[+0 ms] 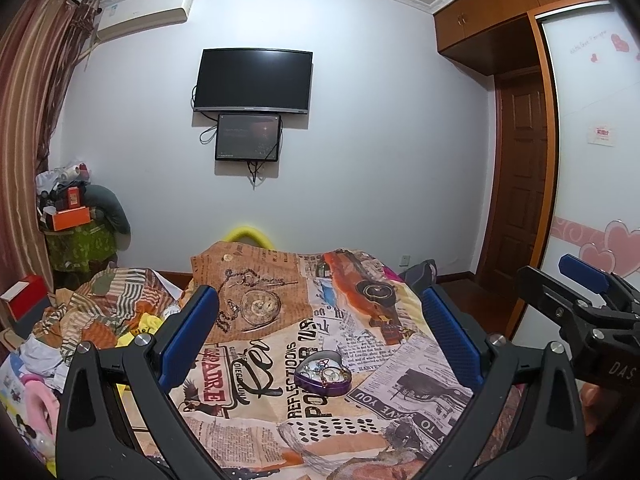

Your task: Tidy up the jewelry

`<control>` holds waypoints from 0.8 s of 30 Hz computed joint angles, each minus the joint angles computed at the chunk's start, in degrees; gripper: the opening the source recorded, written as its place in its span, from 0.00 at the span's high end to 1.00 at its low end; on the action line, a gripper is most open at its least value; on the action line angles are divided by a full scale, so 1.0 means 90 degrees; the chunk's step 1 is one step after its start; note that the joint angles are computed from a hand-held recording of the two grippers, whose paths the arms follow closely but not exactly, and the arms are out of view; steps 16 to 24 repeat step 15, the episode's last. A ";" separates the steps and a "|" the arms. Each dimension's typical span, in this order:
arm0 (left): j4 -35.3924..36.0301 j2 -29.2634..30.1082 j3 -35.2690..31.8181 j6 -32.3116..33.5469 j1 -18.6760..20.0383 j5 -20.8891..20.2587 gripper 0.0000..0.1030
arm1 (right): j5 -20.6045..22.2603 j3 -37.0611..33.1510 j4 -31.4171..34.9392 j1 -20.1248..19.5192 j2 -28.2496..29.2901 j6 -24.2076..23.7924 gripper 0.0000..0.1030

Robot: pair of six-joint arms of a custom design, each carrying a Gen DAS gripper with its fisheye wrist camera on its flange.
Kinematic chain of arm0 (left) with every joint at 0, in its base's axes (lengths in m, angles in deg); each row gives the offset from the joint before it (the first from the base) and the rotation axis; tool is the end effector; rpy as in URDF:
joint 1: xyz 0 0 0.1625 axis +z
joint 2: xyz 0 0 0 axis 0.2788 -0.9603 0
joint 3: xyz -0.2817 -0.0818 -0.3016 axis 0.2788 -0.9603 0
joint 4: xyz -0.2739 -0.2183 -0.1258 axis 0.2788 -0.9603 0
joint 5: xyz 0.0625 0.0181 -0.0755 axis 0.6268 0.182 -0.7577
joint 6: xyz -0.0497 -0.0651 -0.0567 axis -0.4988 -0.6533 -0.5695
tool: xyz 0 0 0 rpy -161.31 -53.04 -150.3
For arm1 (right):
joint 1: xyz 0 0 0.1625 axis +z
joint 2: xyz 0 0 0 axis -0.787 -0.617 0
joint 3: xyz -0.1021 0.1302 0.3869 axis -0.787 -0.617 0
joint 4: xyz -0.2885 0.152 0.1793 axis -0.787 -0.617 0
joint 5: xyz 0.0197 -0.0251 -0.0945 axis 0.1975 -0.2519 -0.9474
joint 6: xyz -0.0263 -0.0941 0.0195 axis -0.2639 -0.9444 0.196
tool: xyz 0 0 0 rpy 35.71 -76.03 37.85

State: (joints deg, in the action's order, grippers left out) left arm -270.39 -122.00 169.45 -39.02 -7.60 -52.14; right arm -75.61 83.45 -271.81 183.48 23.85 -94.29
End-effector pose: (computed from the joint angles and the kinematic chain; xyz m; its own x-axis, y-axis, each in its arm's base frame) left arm -0.1710 -0.2603 0.3464 -0.7377 -0.2247 -0.6367 0.6069 0.1926 -0.7711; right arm 0.4166 -0.3284 0.1432 -0.6303 -0.5162 0.5799 -0.7483 0.2048 -0.6310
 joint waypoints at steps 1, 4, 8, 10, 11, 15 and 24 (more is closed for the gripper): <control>-0.0019 -0.0015 0.0010 0.0012 -0.0012 0.0010 0.01 | -0.0002 0.0002 -0.0006 -0.0003 0.0005 0.0005 0.00; -0.0138 0.0005 -0.0022 0.0118 -0.0006 0.0003 0.01 | -0.0027 -0.0004 -0.0008 -0.0008 0.0026 0.0015 0.00; -0.0358 0.0026 -0.0108 0.0403 0.0053 -0.0039 0.01 | -0.0049 -0.0013 0.0024 -0.0019 0.0037 0.0037 0.00; -0.0483 0.0054 -0.0158 0.0567 0.0093 -0.0075 0.01 | -0.0052 -0.0021 0.0044 -0.0030 0.0041 0.0048 0.00; -0.0502 0.0061 -0.0175 0.0603 0.0115 -0.0092 0.01 | -0.0060 -0.0030 0.0055 -0.0030 0.0049 0.0059 0.00; -0.0783 0.0108 -0.0310 0.0967 0.0209 -0.0164 0.01 | -0.0058 -0.0064 0.0104 -0.0071 0.0058 0.0066 0.00; -0.0783 0.0108 -0.0310 0.0967 0.0209 -0.0164 0.01 | -0.0058 -0.0064 0.0104 -0.0071 0.0058 0.0066 0.00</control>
